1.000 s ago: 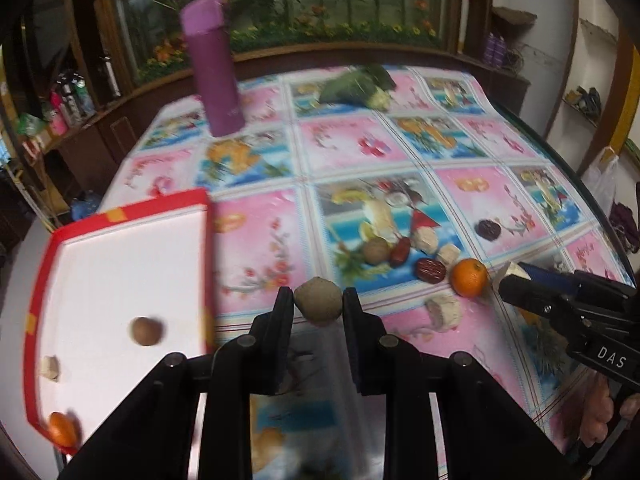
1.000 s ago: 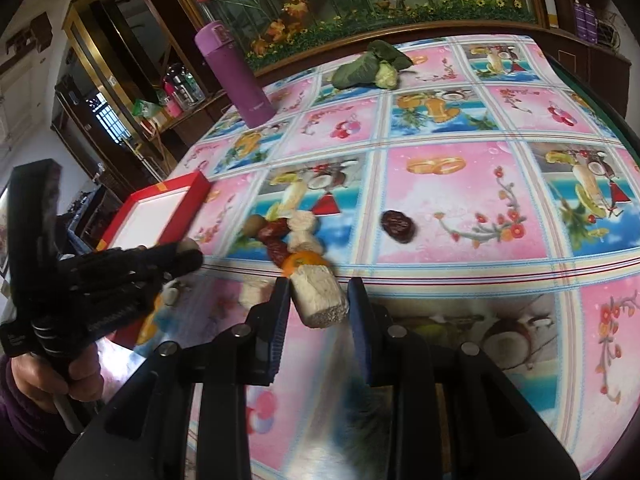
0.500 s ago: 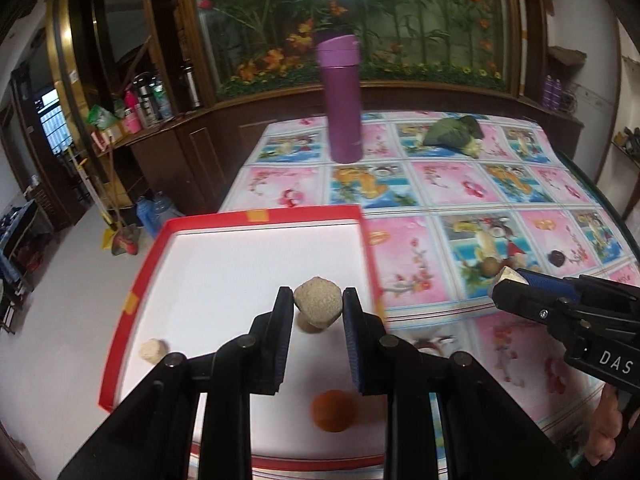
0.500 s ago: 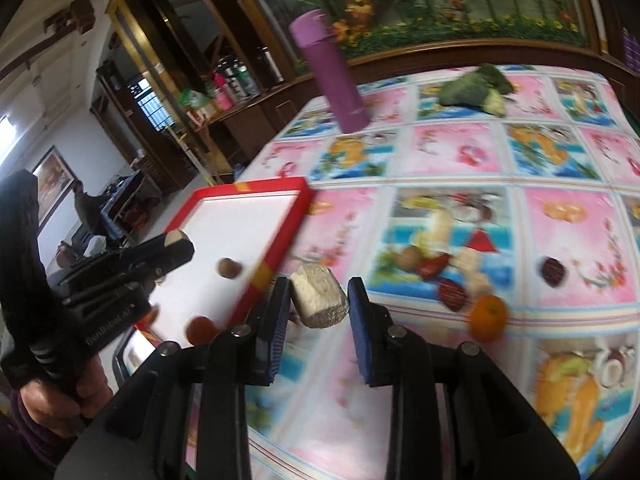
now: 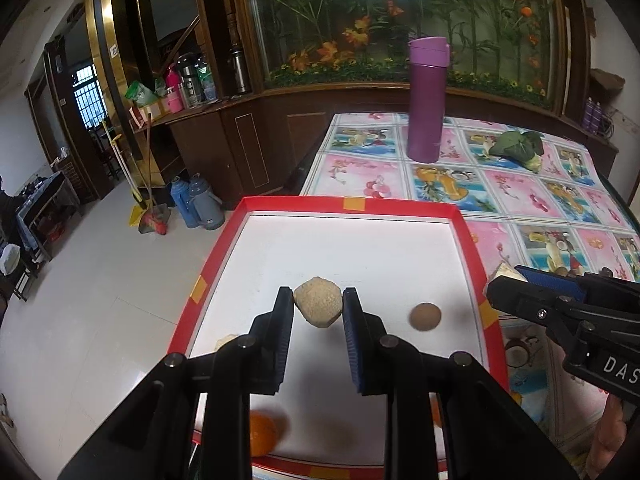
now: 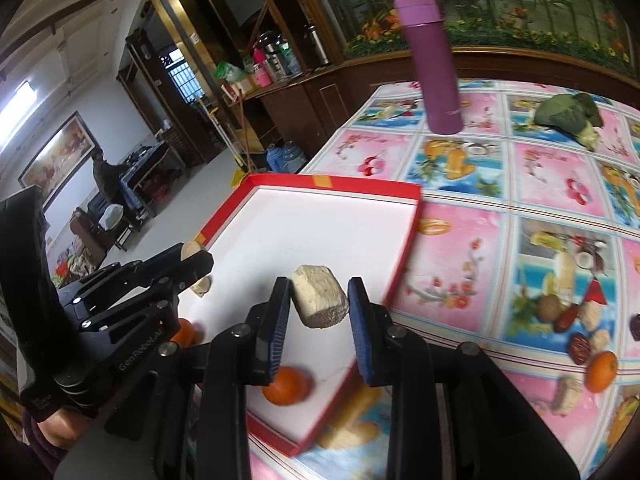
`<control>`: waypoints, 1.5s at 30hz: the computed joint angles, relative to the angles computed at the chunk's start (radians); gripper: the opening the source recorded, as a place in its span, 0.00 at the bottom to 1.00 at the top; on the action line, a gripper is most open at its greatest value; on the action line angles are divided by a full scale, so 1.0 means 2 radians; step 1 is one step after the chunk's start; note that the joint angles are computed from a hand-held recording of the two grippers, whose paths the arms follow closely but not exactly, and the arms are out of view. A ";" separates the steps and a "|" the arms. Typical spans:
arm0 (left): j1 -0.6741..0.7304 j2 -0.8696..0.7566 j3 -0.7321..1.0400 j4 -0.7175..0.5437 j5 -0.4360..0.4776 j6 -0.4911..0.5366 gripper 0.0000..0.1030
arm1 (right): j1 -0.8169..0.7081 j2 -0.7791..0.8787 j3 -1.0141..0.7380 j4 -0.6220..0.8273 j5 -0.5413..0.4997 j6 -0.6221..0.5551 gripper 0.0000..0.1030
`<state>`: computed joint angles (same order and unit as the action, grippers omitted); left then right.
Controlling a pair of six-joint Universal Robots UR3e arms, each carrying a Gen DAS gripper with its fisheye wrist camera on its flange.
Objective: Organize fruits
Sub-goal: 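Carry the beige ball and beige chunk into the tray and release both, then lift both open tools from the tray back toward the cloth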
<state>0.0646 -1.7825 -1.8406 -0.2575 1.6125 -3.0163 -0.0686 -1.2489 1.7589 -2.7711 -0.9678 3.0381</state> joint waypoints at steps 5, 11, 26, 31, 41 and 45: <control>0.013 -0.011 0.002 0.003 -0.007 0.006 0.23 | 0.022 0.044 -0.053 0.012 -0.021 0.015 0.31; 0.023 -0.028 0.010 0.001 -0.007 0.009 0.23 | 0.042 0.109 -0.140 0.054 -0.050 0.035 0.31; 0.027 -0.064 0.030 -0.009 0.005 0.010 0.23 | 0.064 0.195 -0.260 0.122 -0.098 0.044 0.31; 0.028 -0.067 0.030 -0.010 0.007 0.011 0.23 | 0.070 0.200 -0.272 0.133 -0.107 0.039 0.31; 0.015 -0.064 0.023 0.008 0.046 0.012 0.32 | 0.064 0.194 -0.273 0.149 -0.092 0.032 0.31; 0.008 -0.049 0.010 0.034 0.072 0.013 0.50 | 0.057 0.172 -0.243 0.124 -0.079 0.031 0.31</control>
<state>0.0807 -1.8807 -1.8208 -0.1894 1.7561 -2.9910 0.0454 -0.9055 1.2737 -2.5227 -1.1249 3.1000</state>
